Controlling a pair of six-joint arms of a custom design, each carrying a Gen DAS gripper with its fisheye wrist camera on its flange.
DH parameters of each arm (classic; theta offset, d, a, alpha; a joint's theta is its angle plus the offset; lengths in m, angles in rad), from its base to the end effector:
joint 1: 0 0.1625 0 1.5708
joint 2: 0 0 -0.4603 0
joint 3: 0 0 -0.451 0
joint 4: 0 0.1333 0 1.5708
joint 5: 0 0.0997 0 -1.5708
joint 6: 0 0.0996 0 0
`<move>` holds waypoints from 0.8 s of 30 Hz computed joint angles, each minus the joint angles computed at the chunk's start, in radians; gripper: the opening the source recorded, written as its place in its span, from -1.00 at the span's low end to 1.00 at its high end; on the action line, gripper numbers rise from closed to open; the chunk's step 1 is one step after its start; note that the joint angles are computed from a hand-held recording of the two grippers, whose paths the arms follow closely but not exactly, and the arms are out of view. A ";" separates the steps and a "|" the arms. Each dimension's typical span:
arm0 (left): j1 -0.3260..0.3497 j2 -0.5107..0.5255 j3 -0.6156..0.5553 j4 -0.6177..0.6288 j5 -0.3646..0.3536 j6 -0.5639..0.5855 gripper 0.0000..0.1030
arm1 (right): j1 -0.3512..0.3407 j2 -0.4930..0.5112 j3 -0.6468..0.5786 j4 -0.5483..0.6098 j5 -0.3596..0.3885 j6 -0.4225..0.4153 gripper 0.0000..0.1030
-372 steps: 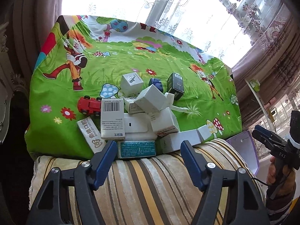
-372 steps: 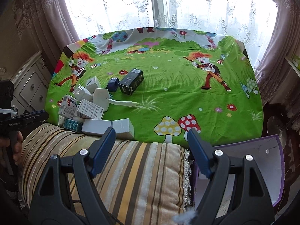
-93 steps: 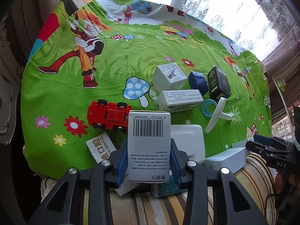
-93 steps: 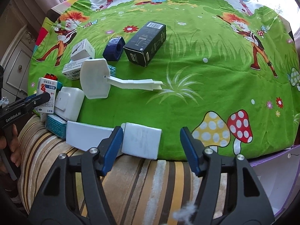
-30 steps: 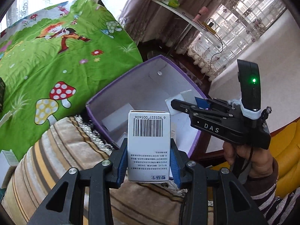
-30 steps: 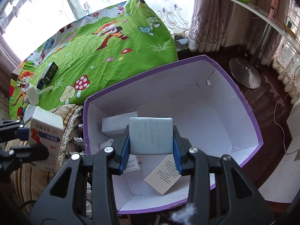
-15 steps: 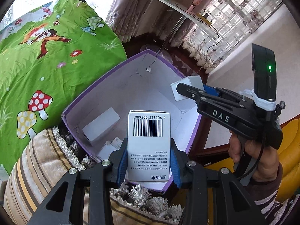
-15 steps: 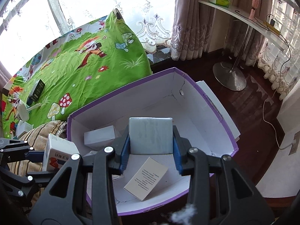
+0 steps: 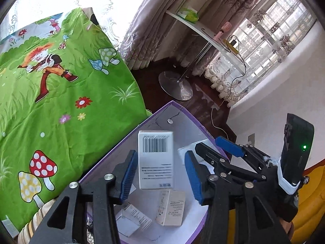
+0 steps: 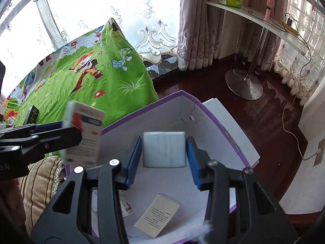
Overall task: Organize rigid objects
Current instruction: 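Carry both boxes over the purple storage box and open both grippers inside, then move both grippers back over the objects on the bed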
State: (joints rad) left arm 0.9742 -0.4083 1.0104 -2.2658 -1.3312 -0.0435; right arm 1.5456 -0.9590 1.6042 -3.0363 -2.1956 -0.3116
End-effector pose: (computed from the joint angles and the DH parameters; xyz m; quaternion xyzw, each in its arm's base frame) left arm -0.3772 -0.8347 0.0027 0.2655 0.9556 -0.0813 0.0988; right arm 0.0561 -0.7534 0.2859 0.0032 -0.8812 0.3268 0.3415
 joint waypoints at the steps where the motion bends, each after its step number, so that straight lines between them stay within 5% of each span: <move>1: 0.002 -0.003 0.003 -0.002 -0.005 -0.001 0.11 | 0.002 0.002 0.001 -0.018 -0.002 -0.008 0.36; 13: 0.015 -0.146 0.181 -0.125 0.054 0.004 0.11 | 0.047 -0.001 0.005 0.005 0.019 -0.008 0.39; 24: 0.047 -0.325 0.374 -0.247 0.194 -0.011 0.11 | 0.125 0.066 -0.046 0.065 0.065 -0.062 0.44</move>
